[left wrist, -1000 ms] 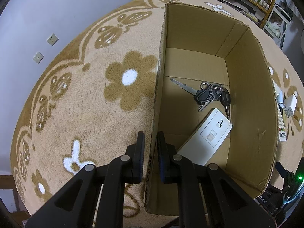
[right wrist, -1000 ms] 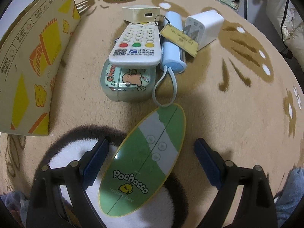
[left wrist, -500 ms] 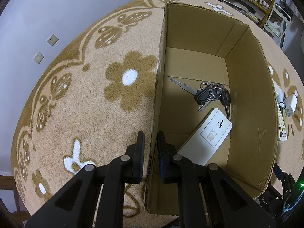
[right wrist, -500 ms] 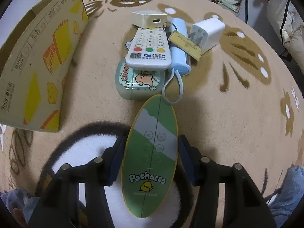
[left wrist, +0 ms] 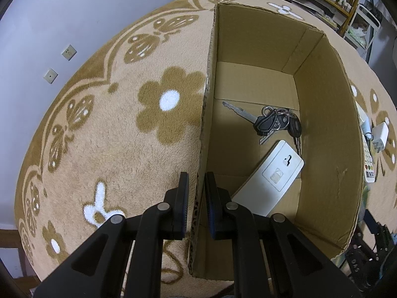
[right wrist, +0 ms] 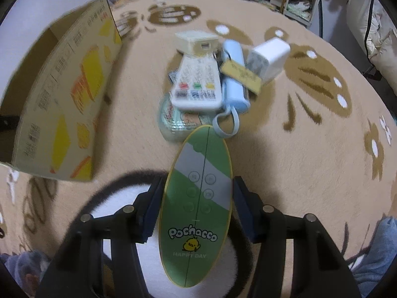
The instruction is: Organize rigid objects
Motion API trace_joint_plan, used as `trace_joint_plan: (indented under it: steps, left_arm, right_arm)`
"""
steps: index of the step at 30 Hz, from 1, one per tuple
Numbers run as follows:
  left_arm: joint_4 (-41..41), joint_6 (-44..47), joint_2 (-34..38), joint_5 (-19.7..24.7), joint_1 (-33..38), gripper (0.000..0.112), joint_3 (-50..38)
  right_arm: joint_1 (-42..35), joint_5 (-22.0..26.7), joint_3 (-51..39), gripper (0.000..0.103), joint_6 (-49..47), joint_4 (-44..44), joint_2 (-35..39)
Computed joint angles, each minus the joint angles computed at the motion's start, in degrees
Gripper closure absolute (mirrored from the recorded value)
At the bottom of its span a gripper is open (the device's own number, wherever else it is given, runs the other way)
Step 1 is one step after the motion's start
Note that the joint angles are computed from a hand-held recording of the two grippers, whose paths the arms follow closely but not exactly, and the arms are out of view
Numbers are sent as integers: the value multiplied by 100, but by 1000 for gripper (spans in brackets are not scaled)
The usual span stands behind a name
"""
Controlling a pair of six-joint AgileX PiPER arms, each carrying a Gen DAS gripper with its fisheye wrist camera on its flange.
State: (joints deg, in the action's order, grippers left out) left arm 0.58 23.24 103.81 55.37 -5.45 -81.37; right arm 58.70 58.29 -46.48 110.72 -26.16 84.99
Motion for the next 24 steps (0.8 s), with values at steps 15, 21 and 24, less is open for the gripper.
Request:
trace_joint_plan:
  steps: [15, 21, 24]
  left_arm:
    - [147, -54, -77, -70, -63, 100, 78]
    - [153, -47, -85, -82, -61, 100, 87]
    - [183, -53, -108, -105, -73, 100, 117]
  right_arm:
    - [113, 363, -44, 44, 469, -794, -351]
    - [174, 453, 45, 102, 652, -1031, -596]
    - [90, 350, 136, 102, 636, -1001, -657]
